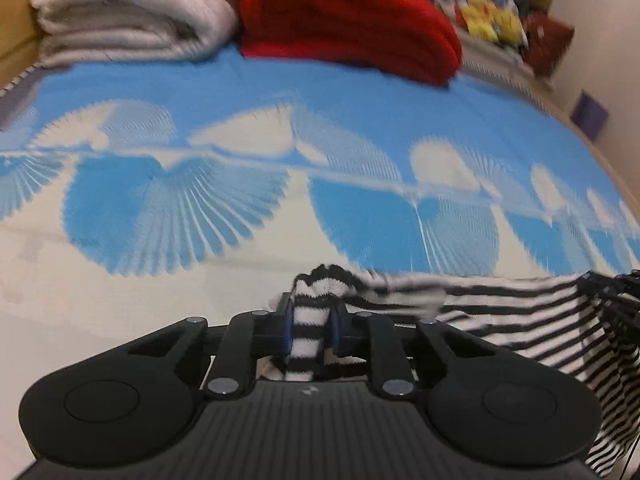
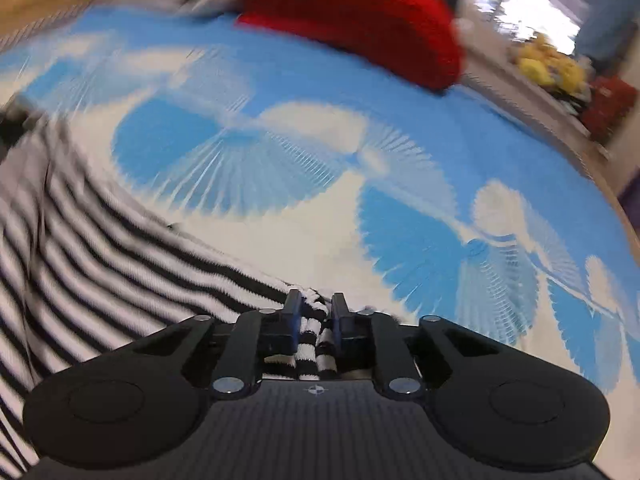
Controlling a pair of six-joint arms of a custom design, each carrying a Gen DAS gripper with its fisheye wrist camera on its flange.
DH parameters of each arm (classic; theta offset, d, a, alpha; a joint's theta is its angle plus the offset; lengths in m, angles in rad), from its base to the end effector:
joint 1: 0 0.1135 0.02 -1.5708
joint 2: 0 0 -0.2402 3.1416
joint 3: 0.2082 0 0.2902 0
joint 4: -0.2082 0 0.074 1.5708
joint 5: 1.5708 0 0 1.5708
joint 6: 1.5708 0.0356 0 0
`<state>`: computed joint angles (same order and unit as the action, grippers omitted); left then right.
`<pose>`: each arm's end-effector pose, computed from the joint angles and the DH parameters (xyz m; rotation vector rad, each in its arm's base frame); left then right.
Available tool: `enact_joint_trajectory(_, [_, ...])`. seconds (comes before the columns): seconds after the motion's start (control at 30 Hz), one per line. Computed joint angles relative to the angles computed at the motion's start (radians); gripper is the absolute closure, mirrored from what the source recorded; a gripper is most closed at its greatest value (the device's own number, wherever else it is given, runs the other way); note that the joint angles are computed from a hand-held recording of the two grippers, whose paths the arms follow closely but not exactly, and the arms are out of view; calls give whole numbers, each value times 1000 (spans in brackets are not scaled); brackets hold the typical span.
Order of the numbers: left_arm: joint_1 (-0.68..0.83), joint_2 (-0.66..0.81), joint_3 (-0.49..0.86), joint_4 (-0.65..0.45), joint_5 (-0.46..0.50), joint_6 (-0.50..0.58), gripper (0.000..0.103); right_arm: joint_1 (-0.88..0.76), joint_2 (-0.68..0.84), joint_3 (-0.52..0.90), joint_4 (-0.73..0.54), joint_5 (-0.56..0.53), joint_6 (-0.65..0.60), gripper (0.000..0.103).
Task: Fold small clothes
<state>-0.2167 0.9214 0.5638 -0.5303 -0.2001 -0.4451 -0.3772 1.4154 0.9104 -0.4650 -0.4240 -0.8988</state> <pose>0.2266 -0.0426 0.1771 -0.3635 2.4079 -0.0499 0.3034 -0.1044 0.1781 -0.7787 2.2932 -0.0280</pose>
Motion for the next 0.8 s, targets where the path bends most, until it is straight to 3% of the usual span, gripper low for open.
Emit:
enact_joint_trajectory(0.1, [-16, 15, 20, -21, -31, 38, 84, -8, -27, -18, 146, -57, 142, 89])
enact_joint_trajectory(0.2, [-25, 135, 72, -101, 20, 84, 79, 22, -17, -42, 221, -29, 166, 88])
enact_joint_trajectory(0.3, [-49, 169, 93, -165, -35, 100, 51, 68, 29, -61, 278, 80, 145, 82])
enact_joint_trajectory(0.43, [32, 40, 77, -203, 51, 79, 50, 73, 115, 18, 181, 124, 90, 77])
enact_joint_trajectory(0.63, [108, -37, 62, -226, 153, 76, 48, -79, 139, 208, 9, -125, 296, 52])
enact_joint_trajectory(0.8, [178, -34, 30, -180, 231, 27, 48, -160, 323, 432, -199, -124, 285, 51])
